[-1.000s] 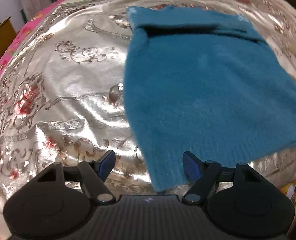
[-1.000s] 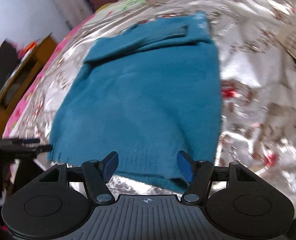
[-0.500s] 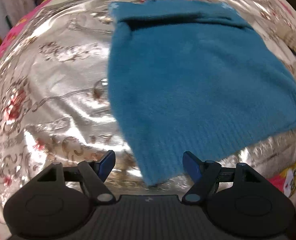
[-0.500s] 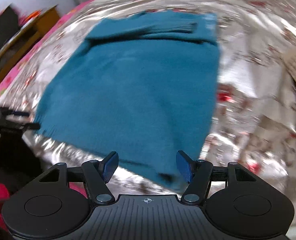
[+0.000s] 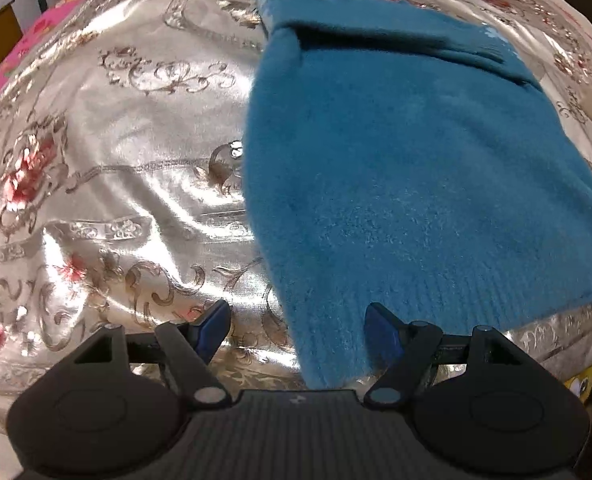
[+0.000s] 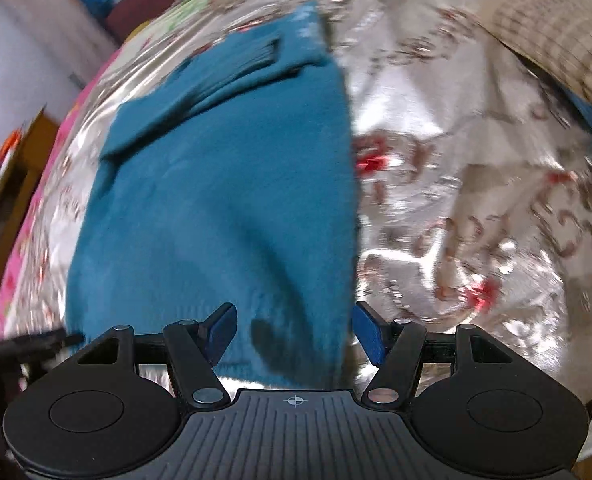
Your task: Fold small clothes
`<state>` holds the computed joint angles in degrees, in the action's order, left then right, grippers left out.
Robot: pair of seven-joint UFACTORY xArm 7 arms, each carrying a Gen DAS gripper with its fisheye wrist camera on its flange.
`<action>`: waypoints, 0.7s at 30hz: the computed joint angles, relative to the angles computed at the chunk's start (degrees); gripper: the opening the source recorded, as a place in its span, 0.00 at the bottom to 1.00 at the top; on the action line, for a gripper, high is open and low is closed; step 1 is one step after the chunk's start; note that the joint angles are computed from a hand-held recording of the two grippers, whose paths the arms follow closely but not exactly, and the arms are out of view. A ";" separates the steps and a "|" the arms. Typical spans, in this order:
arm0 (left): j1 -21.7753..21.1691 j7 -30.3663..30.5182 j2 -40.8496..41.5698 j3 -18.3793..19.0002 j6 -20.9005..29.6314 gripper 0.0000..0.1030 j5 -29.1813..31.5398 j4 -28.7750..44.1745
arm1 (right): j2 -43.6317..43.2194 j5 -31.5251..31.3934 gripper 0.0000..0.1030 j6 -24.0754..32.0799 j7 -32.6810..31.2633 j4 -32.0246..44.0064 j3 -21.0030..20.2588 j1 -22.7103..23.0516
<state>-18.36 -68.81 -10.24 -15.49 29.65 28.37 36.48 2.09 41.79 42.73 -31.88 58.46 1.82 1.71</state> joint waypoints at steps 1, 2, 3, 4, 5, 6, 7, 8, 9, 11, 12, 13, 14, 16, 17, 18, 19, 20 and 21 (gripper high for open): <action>0.02 0.31 0.17 0.23 -0.39 0.76 -0.27 -0.04 | 0.66 -0.19 0.61 -0.17 1.68 0.40 -0.23 -0.18; -0.02 0.61 0.26 0.34 -0.68 0.76 -0.51 -0.04 | 1.40 -0.18 0.61 -0.23 3.30 0.84 -0.39 -0.42; -0.02 0.90 0.43 0.42 -0.85 0.76 -0.62 0.02 | 2.20 -0.27 0.57 -0.20 4.80 1.29 -0.44 -0.66; 0.02 1.17 0.78 0.48 -0.93 0.76 -0.62 0.21 | 2.80 -0.39 0.54 -0.48 5.47 1.57 -0.26 -0.77; 0.06 1.36 1.22 0.54 -0.83 0.76 -0.59 0.51 | 2.91 -0.95 0.54 -1.11 5.71 1.49 0.04 -0.71; 0.05 1.52 1.52 0.65 -0.77 0.76 -0.67 0.70 | 2.55 -1.89 0.53 -2.58 5.73 0.93 0.46 -0.38; 0.01 1.59 1.58 0.76 -0.79 0.76 -0.73 0.71 | 1.76 -3.08 0.53 -4.75 5.12 0.09 0.97 0.18; -0.02 1.49 1.43 0.79 -0.67 0.76 -0.70 0.65 | 0.65 -4.08 0.53 -7.03 3.46 -0.88 1.50 0.81; -0.13 1.36 1.07 0.72 -0.35 0.76 -0.74 0.54 | -0.54 -4.02 0.53 -8.61 0.61 -1.77 1.95 1.41; -0.14 1.65 0.26 0.84 -0.59 0.76 -0.94 -0.03 | -2.73 -0.75 0.53 -8.46 -6.78 -2.68 2.28 2.60; -0.12 1.94 -0.34 0.90 -0.75 0.76 -1.23 -0.43 | -3.41 0.73 0.54 -7.32 -9.84 -2.70 2.14 3.21; -0.08 2.34 -0.99 0.92 -0.71 0.76 -1.58 -0.83 | -3.89 2.02 0.54 -5.64 -13.10 -2.56 2.02 3.88; -0.02 2.89 -1.65 0.91 -0.45 0.76 -1.93 -1.19 | -4.08 2.65 0.54 -4.61 -15.03 -2.52 2.04 4.60; 0.23 3.76 -2.92 0.67 0.51 0.76 -2.36 -1.84 | -2.99 3.21 0.54 -1.37 -17.73 -1.22 2.12 5.72; 0.44 3.86 -3.62 0.45 1.28 0.76 -2.45 -2.18 | -2.01 3.26 0.54 0.71 -19.01 -0.25 2.41 6.25; 0.75 3.58 -4.47 0.21 2.00 0.76 -2.43 -2.63 | -1.21 3.32 0.54 1.51 -19.67 0.36 2.93 6.83; 1.13 2.97 -5.27 -0.07 2.41 0.76 -2.33 -3.11 | -0.14 3.73 0.54 2.32 -20.81 1.19 3.46 7.34; 1.60 2.12 -6.19 -0.24 2.64 0.76 -2.32 -3.79 | 0.64 4.07 0.54 3.27 -21.90 1.88 3.98 7.75; 2.10 1.27 -6.85 -0.34 2.68 0.76 -2.47 -4.44 | 1.57 4.73 0.54 3.96 -23.45 2.59 4.83 8.42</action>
<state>-16.26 -67.54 -17.09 -15.82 32.33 25.90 32.04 3.66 46.52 46.69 -55.33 61.05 6.64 10.14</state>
